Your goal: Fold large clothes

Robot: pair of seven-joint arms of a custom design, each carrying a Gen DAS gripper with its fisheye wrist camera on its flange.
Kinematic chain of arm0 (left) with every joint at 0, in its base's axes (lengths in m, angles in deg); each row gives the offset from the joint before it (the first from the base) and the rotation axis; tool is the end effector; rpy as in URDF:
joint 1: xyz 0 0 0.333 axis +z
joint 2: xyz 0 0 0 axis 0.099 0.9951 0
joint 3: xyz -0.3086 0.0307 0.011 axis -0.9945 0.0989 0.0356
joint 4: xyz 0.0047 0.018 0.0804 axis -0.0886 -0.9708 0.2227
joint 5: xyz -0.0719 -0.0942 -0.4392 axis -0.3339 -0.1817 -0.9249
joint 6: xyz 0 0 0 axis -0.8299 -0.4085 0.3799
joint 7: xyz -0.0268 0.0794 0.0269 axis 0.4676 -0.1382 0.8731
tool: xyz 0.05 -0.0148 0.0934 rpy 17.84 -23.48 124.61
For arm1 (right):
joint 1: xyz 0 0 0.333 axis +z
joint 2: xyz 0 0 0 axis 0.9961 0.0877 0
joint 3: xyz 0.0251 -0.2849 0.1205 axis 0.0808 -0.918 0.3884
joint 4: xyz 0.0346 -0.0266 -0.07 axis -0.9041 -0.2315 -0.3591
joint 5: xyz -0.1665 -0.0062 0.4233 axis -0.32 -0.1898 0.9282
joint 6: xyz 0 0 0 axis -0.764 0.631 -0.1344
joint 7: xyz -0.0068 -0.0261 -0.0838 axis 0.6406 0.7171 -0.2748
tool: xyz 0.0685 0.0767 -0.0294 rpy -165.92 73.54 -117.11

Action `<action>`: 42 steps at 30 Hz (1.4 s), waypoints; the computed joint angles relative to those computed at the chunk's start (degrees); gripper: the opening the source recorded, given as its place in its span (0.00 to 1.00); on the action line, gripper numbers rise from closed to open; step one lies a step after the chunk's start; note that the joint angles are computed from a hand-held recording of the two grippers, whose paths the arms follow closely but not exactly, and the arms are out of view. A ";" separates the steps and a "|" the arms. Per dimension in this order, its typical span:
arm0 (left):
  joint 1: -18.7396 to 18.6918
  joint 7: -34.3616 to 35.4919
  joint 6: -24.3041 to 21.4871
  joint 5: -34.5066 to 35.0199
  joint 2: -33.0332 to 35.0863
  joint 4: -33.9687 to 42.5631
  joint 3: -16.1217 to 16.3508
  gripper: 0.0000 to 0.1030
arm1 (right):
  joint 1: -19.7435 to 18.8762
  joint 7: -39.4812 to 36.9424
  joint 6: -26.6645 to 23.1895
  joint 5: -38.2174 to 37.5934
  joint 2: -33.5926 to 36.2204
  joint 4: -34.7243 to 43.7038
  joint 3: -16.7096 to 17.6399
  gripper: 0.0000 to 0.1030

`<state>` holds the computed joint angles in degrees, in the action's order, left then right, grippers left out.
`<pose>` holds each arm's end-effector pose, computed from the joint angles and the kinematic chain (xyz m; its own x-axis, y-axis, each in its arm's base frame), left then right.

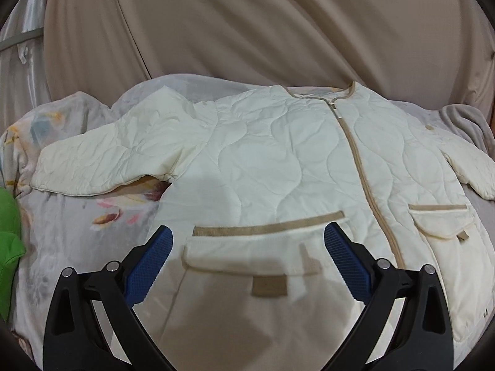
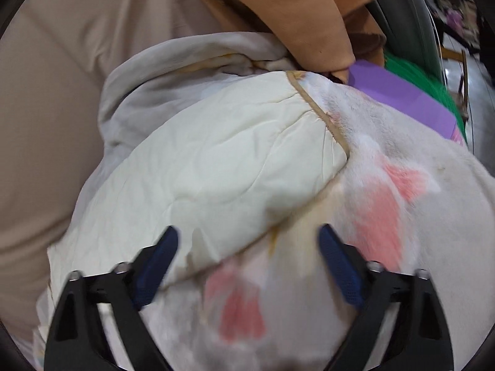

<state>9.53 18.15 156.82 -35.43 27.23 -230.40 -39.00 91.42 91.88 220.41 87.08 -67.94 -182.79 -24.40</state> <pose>0.3516 -0.1417 0.5360 0.4763 -0.8787 -0.0325 -0.5343 -0.2599 -0.8044 0.6324 0.0210 0.4497 -0.2900 -0.8039 -0.5193 -0.6458 0.5648 -0.5137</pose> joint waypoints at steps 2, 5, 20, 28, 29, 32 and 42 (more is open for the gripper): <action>0.73 0.42 1.29 0.10 0.89 -0.15 1.06 0.93 | -0.11 -0.56 0.44 1.60 2.06 2.54 0.08 0.36; 2.53 0.80 2.57 0.76 1.85 0.09 1.37 0.93 | 0.17 3.75 3.11 -3.73 3.42 5.56 1.51 0.14; 8.50 2.15 12.29 0.26 5.99 4.51 4.18 0.91 | 20.26 -28.48 -10.10 -8.76 22.59 39.24 17.37 0.23; 5.39 9.63 21.52 -11.26 17.44 7.00 11.24 0.92 | 17.22 -31.88 -9.34 -10.53 19.07 30.44 22.15 0.53; 5.11 10.79 21.90 -12.48 19.22 7.79 11.55 0.92 | 14.54 -35.07 -8.53 -5.33 16.58 27.63 23.48 0.57; 3.78 13.96 22.45 -16.70 25.14 10.54 13.32 0.92 | 10.55 -39.30 -8.09 7.01 10.19 20.67 22.53 0.60; -1.90 27.58 28.10 -29.79 29.47 12.73 18.37 0.08 | 10.14 -37.42 -14.83 26.01 5.19 12.76 11.57 0.62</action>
<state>7.63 45.73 184.92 -65.22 56.69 -217.67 -20.63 101.56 54.46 205.58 113.09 -62.76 -170.04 -12.83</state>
